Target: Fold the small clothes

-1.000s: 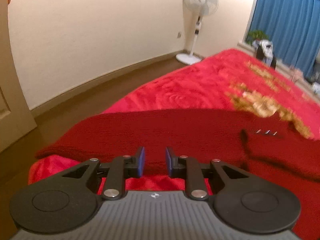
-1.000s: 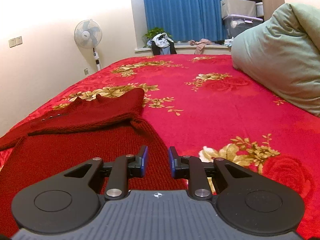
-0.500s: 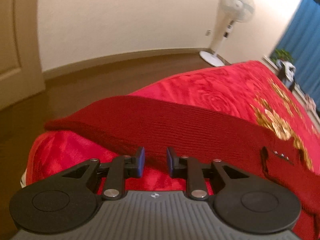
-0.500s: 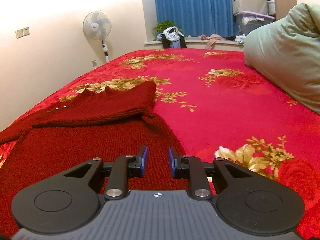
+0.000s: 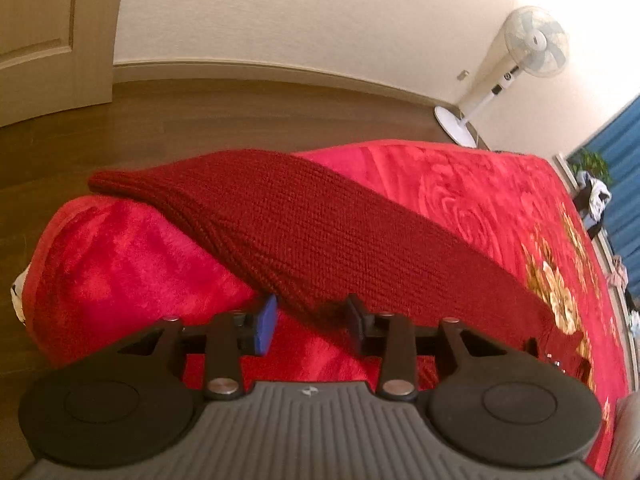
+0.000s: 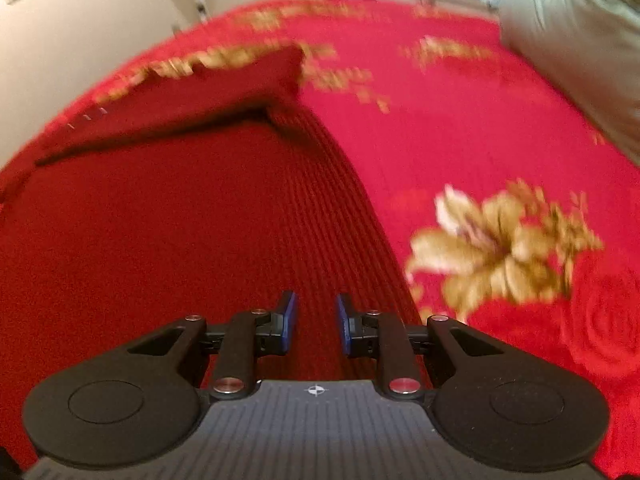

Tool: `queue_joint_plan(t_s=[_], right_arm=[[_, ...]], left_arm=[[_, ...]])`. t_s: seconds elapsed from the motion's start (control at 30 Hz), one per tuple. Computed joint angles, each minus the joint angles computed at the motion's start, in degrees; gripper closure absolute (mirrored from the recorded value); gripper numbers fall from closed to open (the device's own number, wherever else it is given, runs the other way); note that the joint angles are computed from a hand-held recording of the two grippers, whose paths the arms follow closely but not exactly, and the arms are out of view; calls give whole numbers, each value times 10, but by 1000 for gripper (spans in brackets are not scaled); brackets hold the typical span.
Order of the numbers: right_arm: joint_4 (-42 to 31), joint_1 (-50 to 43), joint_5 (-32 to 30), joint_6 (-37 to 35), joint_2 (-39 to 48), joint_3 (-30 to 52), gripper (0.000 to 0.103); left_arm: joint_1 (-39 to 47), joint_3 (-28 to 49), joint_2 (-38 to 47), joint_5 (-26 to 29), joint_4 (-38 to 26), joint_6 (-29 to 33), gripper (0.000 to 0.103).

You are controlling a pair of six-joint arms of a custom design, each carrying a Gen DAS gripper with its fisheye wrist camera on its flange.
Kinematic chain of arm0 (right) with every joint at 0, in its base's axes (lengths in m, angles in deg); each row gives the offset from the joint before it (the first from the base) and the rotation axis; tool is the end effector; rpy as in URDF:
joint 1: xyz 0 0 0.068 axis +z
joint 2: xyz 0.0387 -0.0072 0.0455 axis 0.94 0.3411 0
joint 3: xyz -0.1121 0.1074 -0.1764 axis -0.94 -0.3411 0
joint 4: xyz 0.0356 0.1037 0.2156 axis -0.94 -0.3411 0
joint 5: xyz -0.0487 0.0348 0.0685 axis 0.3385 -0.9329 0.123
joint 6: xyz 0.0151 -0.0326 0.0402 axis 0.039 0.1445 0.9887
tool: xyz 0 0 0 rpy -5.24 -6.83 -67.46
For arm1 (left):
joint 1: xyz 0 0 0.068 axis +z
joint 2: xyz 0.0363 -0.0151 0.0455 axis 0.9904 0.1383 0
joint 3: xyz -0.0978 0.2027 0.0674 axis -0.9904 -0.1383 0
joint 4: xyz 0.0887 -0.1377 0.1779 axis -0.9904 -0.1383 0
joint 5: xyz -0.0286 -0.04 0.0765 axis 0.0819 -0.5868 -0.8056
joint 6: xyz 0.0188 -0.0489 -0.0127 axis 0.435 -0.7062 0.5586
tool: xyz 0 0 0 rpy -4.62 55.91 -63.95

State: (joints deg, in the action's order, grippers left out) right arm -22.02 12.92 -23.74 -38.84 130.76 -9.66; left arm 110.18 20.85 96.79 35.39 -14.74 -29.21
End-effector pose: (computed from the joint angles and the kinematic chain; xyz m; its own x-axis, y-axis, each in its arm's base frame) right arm 0.1362 -0.1791 0.1266 -0.7695 0.2349 -0.5938 0.2152 0.9709 0.1052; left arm 0.3433 0.1724 0.1294 -0.5798 -0.6572 -0.4816 -0.5241 0.7534 -0.3971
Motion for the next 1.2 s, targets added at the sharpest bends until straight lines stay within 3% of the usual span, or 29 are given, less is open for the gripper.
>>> queue_joint_plan(t_s=[0.37, 0.5, 0.67, 0.83, 0.93, 1.03, 1.1, 1.17, 1.2], right_arm=[[4, -8, -4, -8, 1, -6, 80], [9, -5, -2, -8, 7, -3, 80], [16, 0, 3, -12, -1, -10, 80], [20, 3, 5, -10, -9, -16, 80], [38, -1, 1, -6, -14, -25, 93], [55, -8, -7, -4, -12, -33, 93], [65, -14, -16, -7, -11, -40, 93], [86, -18, -21, -18, -19, -59, 93], [98, -18, -22, -25, -25, -69, 93]], left_arm=[[-12, 17, 22, -24, 18, -21, 61], [-21, 16, 20, -54, 27, -14, 83], [-74, -59, -50, -150, 128, 51, 89], [-163, -106, -102, -270, 181, 88, 93], [-240, -163, -147, -314, 268, 137, 94], [-340, -230, -201, -299, 365, 188, 94], [-402, -265, -224, -238, 415, 229, 93], [-451, -255, -222, -137, 377, 275, 86], [-468, -229, -210, -101, 322, 293, 72]])
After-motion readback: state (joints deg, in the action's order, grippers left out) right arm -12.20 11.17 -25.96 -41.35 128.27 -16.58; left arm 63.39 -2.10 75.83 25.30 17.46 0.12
